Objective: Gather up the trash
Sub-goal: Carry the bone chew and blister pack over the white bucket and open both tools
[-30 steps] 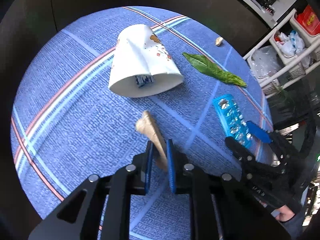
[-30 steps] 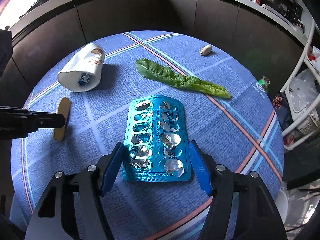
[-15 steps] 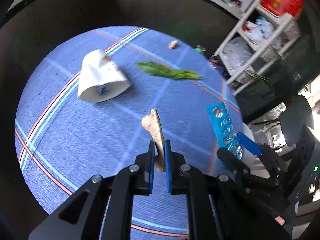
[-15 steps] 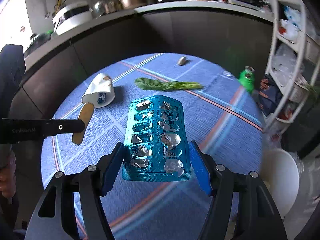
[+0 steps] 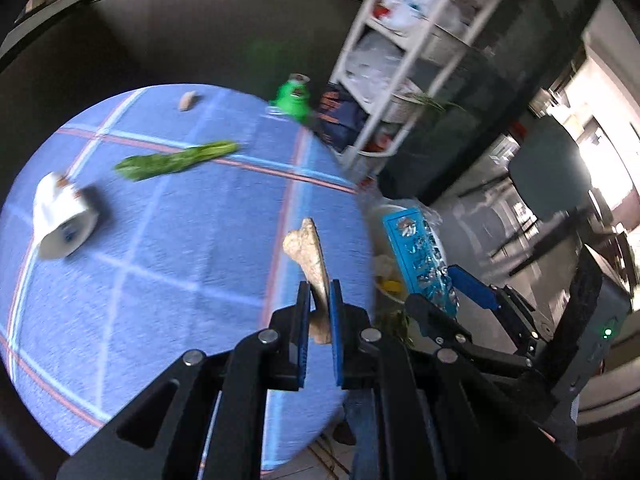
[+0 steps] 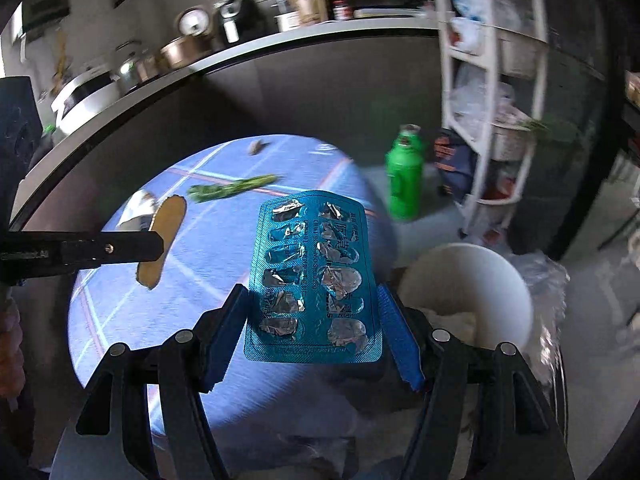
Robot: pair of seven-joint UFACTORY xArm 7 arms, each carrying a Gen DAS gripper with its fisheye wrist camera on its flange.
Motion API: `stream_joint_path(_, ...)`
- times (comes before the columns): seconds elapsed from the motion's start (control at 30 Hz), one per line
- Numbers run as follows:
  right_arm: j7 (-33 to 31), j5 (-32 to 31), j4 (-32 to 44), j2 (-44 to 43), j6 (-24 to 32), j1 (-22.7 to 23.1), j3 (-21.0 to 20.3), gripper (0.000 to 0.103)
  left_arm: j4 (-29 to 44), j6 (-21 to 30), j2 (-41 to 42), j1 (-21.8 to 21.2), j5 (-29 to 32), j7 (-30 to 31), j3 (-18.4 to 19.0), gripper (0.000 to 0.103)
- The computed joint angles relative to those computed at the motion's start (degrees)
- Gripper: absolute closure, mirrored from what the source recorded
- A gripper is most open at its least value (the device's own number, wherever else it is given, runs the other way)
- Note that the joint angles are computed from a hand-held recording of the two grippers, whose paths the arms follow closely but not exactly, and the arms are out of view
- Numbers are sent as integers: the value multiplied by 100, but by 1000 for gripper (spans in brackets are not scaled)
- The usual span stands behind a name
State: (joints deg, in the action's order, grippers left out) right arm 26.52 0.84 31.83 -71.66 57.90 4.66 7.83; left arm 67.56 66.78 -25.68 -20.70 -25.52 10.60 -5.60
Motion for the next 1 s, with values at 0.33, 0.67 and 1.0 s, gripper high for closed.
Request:
stream_joint_path(0.33,-149,-456,-579,-1007,677,-718,-540,41,628,-64,803,-531,-110,-14,-538,93)
stream_joint_path(0.67,-574,-706,-1163,-1208,701,-1357,-1046,41,1281,-126,2008,-942,261,-314,-982,93)
stream_joint_path(1.0,-1282,-647,-1627,-669,49,-1702,-1408,40,1757,-193,3080,-1217,768,-594,-1112,93)
